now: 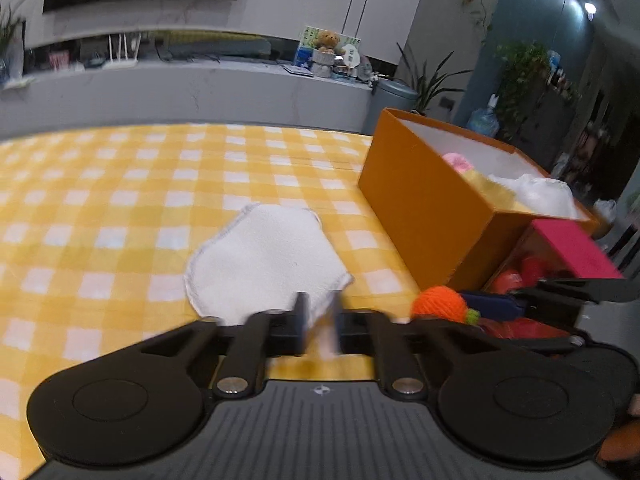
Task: Organize soft objects
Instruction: 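Lift pad and crocheted fruit and carry both over the orange box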
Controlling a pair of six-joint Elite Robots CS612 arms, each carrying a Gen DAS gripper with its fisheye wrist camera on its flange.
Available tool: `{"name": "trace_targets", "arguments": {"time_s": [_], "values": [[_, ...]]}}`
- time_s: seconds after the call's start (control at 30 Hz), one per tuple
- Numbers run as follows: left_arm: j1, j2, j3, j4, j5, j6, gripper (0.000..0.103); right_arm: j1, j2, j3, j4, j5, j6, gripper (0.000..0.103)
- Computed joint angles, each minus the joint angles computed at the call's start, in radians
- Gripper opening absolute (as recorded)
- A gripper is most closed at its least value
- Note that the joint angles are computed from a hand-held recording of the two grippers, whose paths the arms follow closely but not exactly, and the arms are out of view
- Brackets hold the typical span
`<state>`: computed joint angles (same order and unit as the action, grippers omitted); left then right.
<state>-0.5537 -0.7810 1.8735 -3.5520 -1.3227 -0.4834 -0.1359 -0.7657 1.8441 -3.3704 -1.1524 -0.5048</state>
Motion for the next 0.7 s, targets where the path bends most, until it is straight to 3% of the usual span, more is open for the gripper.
{"name": "trace_targets", "arguments": {"time_s": [0.03, 0.07, 0.3, 0.53, 0.7], "values": [[-0.002, 0.010, -0.011, -0.015, 0.018, -0.009, 0.075, 0.000, 0.000, 0.000, 0.002, -0.001, 0.000, 0.040], [-0.003, 0.021, -0.021, -0.035, 0.036, -0.015, 0.093, 0.000, 0.000, -0.001, 0.006, -0.001, 0.000, 0.040], [-0.003, 0.051, -0.079, 0.066, 0.093, -0.011, 0.092, 0.007, 0.020, -0.025, -0.026, -0.021, 0.027, 0.040], [-0.013, 0.084, -0.125, 0.117, 0.155, 0.016, 0.094, 0.010, 0.035, -0.045, 0.021, -0.027, 0.028, 0.040], [0.003, 0.089, -0.132, 0.130, 0.113, -0.038, 0.084, 0.008, 0.037, -0.049, 0.031, -0.021, 0.032, 0.041]]}}
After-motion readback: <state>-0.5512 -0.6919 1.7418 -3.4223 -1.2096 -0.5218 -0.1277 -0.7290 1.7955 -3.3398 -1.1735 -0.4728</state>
